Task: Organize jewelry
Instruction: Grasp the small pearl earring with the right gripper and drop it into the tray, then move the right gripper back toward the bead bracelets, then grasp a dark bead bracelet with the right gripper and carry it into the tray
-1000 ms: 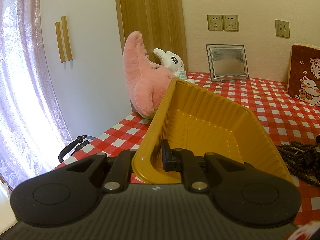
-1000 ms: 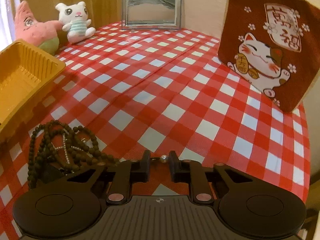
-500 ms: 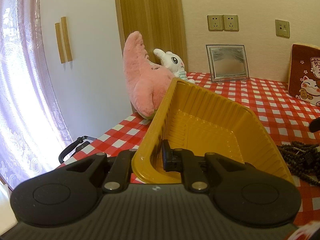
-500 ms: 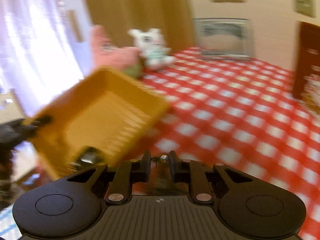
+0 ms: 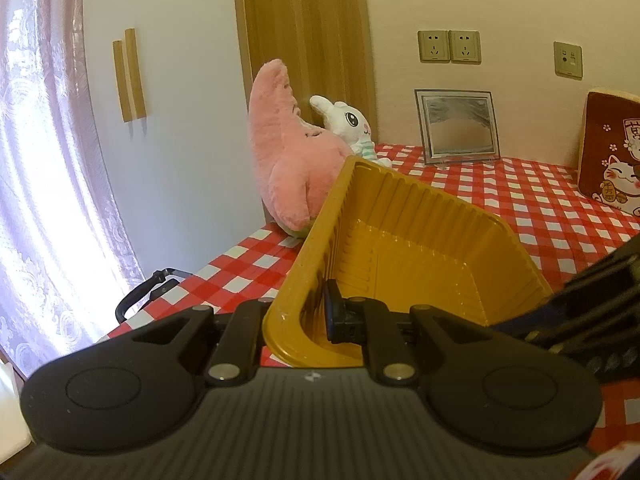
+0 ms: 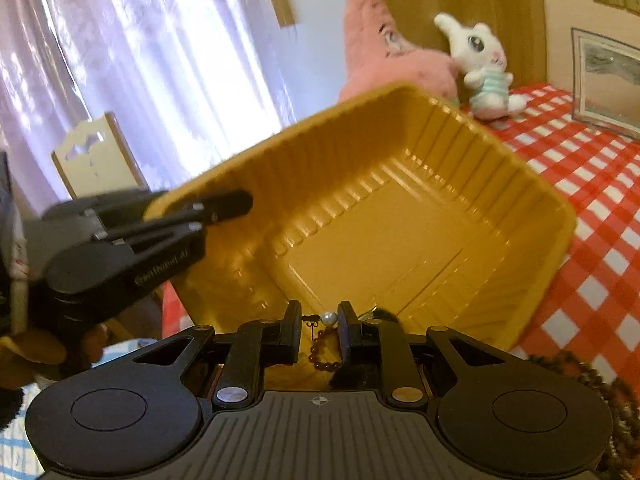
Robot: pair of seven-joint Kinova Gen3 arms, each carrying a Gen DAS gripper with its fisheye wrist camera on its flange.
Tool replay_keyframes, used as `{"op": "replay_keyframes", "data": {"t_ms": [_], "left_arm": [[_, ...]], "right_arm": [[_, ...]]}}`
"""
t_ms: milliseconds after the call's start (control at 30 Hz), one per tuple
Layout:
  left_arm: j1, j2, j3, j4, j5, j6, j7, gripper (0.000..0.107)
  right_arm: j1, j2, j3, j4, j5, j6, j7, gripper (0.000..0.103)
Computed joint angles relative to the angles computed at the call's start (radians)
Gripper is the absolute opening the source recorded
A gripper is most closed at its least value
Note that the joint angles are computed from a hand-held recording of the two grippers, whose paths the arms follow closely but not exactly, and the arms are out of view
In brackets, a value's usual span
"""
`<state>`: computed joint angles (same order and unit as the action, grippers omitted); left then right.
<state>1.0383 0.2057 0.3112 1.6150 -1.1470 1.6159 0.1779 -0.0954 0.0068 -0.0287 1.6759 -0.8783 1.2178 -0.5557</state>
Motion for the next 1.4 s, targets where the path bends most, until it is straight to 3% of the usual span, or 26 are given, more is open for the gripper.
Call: {"op": "replay_keyframes", "data": {"t_ms": [33,100,200,400,633,833,1300,1333,1400], "left_arm": [[-0.002,-0.002,0.000,0.001,0.000,-0.003,-0.002,0.012],[-0.003,-0.004,0.000,0.007,-0.006,-0.007,-0.003,0.012],[-0.008,-0.007,0.000,0.015,-0.011,-0.016,-0.002,0.012],[-0.034,-0.027,0.000,0.052,-0.019,-0.056,0.000,0.014],[-0.088,-0.075,0.017,0.107,-0.024,-0.128,-0.030,0.015],[-0.118,-0.088,0.032,0.113,-0.002,-0.141,-0.018,0.015],[-0.066,-0.024,0.015,0.022,0.036,-0.031,0.016,0.015],[-0.060,-0.018,0.013,0.015,0.035,-0.021,0.016,0.015],[-0.049,-0.005,0.006,-0.001,0.033,-0.004,0.012,0.015]], "right_arm": [[-0.006,-0.001,-0.006,0.002,0.012,-0.012,-0.011,0.021],[-0.005,-0.008,-0.002,0.014,0.010,-0.024,-0.013,0.037],[0.026,-0.037,0.030,0.044,-0.054,-0.009,-0.003,0.047],[0.119,-0.091,0.138,0.064,-0.074,0.036,-0.028,0.048],[0.262,-0.135,0.248,0.078,0.114,0.020,-0.093,0.048],[0.318,-0.135,0.297,0.051,0.175,0.032,-0.039,0.048],[0.352,-0.075,0.263,0.060,0.128,0.098,0.222,0.047],[0.351,-0.076,0.256,0.064,0.132,0.093,0.241,0.045],[0.345,-0.070,0.245,0.064,0.140,0.094,0.278,0.030]]}}
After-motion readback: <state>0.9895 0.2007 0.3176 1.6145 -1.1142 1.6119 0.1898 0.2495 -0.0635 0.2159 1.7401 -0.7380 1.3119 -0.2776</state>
